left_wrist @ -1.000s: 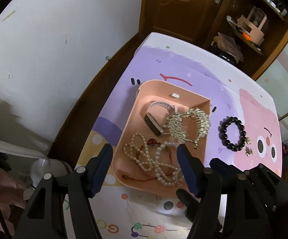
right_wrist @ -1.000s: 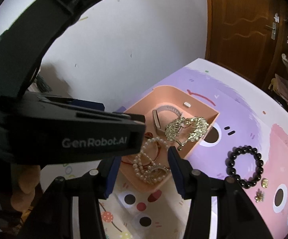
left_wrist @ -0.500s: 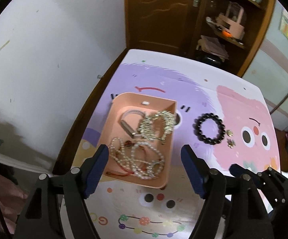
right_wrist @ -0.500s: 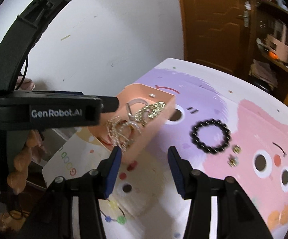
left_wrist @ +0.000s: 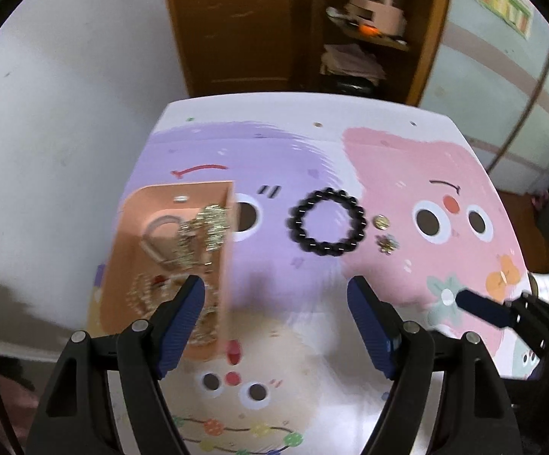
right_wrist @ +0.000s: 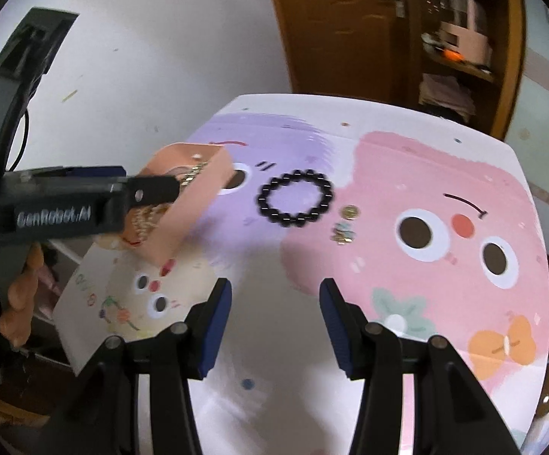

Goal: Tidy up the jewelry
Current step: 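Move the left gripper to the black bead bracelet while the right gripper approaches the flower brooch, then grasp the black bead bracelet with the left gripper while the right gripper grasps the green flower brooch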

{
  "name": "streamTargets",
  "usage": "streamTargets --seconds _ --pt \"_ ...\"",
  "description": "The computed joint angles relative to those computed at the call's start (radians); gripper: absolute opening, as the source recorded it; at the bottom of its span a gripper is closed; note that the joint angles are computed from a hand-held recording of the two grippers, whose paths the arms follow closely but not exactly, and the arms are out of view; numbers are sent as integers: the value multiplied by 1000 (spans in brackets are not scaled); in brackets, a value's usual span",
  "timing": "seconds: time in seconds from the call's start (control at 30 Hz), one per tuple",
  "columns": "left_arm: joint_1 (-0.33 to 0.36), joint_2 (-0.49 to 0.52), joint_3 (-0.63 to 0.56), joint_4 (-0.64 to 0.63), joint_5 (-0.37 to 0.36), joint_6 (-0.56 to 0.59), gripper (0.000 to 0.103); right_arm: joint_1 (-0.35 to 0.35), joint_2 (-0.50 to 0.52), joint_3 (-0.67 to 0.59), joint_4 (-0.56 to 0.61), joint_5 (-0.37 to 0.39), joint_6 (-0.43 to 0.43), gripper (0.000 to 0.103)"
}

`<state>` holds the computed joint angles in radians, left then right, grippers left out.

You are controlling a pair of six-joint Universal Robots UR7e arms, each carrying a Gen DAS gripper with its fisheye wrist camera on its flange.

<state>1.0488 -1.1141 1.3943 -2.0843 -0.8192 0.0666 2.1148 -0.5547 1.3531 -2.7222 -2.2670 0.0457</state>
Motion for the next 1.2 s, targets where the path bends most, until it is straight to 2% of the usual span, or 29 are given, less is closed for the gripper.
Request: streamTargets --seconds 0.27,0.5,0.63,0.8,0.97,1.03,1.2 --pt "16 76 -43 9 -52 69 76 -44 4 -24 24 -29 -31 48" --pt "43 158 -140 97 -118 138 76 -88 51 -103 78 -34 -53 48" --pt "53 188 -178 130 -122 149 76 -110 83 -150 97 -27 -67 48" --pt "62 208 -211 157 -134 154 76 -128 118 -204 134 -6 -74 36" --pt "72 226 -243 186 -152 141 76 -129 148 -235 103 -27 -107 33" --pt "74 230 -248 188 -153 143 76 -128 157 -244 98 -45 -120 18" --pt "74 246 -269 203 -166 140 76 -125 149 -222 70 -66 -145 17"
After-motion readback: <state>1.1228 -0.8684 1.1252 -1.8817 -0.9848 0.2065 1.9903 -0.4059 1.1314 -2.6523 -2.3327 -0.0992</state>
